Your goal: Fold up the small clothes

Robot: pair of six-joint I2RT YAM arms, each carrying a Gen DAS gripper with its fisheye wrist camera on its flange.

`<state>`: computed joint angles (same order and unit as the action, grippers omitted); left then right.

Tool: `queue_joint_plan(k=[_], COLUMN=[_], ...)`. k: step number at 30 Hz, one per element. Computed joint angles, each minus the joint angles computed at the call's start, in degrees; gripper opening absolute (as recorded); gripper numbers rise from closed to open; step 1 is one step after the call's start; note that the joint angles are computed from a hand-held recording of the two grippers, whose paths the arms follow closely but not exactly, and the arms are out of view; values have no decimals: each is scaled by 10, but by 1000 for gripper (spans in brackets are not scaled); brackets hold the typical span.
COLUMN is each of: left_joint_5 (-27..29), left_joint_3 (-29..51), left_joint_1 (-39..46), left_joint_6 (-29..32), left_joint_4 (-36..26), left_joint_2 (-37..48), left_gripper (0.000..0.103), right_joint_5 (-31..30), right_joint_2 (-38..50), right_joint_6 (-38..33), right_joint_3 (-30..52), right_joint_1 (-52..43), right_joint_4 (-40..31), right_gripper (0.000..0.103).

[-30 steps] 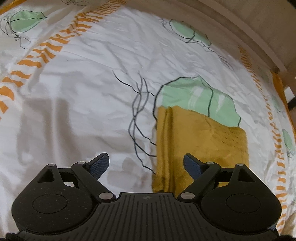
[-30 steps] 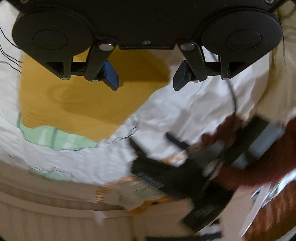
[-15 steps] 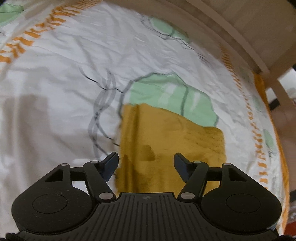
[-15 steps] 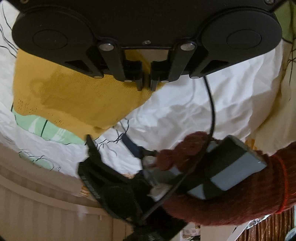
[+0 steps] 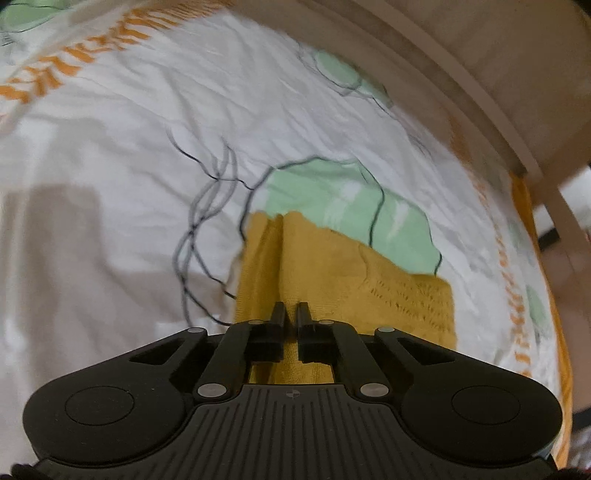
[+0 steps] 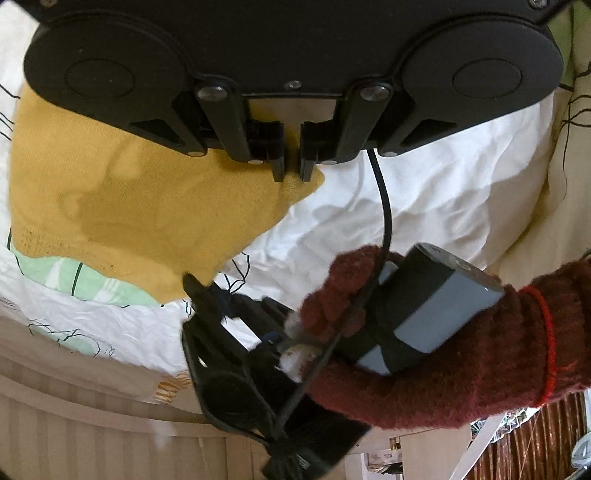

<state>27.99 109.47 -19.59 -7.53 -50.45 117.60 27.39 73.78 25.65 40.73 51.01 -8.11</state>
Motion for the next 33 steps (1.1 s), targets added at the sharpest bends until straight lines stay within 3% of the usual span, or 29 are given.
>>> queue_joint_plan(k=[6, 9, 10, 13, 14, 16, 18, 25, 33], left_joint_5=[-47, -38, -32, 9, 23, 40, 34, 55, 81], left_joint_3=[16, 33, 42, 44, 48, 38, 11, -52, -119], left_joint_1=[-8, -4, -1, 12, 16, 24, 25, 43, 53], left_joint_6=[27, 37, 36, 39, 41, 48, 56, 100, 146], left_joint_4=[-26, -40, -49, -59, -66, -69, -56, -61, -98], left_joint_2=[15, 24, 27, 27, 29, 20, -1, -50, -76], left_gripper=[6, 15, 25, 34, 36, 54, 62, 73, 81], right_joint_5=[-29, -43, -50, -61, -68, -62, -58, -67, -169], right_joint_2=[11, -4, -10, -42, -58, -87, -119, -228, -304], right_joint_6=[-4, 5, 9, 29, 32, 51, 72, 162, 205], right_joint_3=[6, 1, 3, -6, -15, -26, -34, -78, -113], right_joint_1=[-15, -25, -29, -41, -50, -49, -55, -123, -303], right_joint_4=[-6, -7, -13, -23, -25, -39, -57, -98, -112], right_gripper=[16, 22, 30, 63, 64, 64, 67, 74, 78])
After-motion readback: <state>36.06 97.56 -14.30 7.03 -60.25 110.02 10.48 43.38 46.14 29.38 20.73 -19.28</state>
